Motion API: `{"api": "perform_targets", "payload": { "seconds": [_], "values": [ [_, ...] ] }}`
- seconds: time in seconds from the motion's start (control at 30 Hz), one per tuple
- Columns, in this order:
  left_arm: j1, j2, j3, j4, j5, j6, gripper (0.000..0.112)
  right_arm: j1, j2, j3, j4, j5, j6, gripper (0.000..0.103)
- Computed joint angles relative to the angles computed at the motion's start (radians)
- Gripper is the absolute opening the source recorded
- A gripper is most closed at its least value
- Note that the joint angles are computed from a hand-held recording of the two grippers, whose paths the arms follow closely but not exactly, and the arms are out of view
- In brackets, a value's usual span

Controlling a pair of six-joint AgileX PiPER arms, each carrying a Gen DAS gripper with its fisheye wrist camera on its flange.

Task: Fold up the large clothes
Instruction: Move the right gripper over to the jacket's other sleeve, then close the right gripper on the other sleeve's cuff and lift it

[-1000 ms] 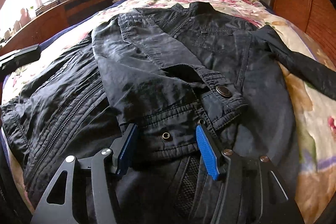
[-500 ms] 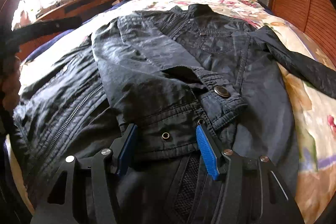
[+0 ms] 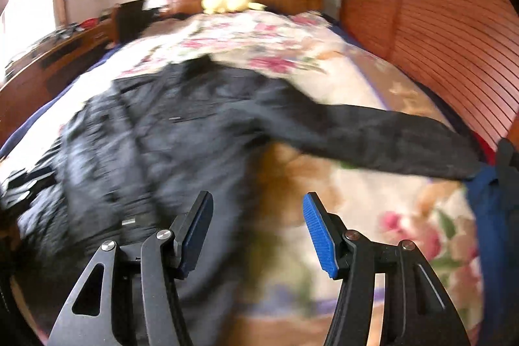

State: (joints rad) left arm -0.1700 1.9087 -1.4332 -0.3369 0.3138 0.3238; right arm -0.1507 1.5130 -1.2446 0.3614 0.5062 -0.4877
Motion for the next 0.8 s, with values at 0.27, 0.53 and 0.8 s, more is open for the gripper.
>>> {"api": "perform_targets", "payload": {
  "seconds": [0.27,0.53,0.8],
  "values": [
    [0.005,0.019,-0.007,-0.022,0.014,0.014,0.029,-0.106,0.315,-0.376,-0.169,0.103,0.227,0.060],
    [0.028,0.023,-0.001,-0.134,0.019,0.095,0.029,-0.142,0.589,-0.723,-0.248,0.187,0.464,0.060],
    [0.039,0.028,-0.003,-0.178,0.035,0.134,0.029,-0.094,0.638,-0.778,-0.426,0.183,0.661,0.087]
  ]
}}
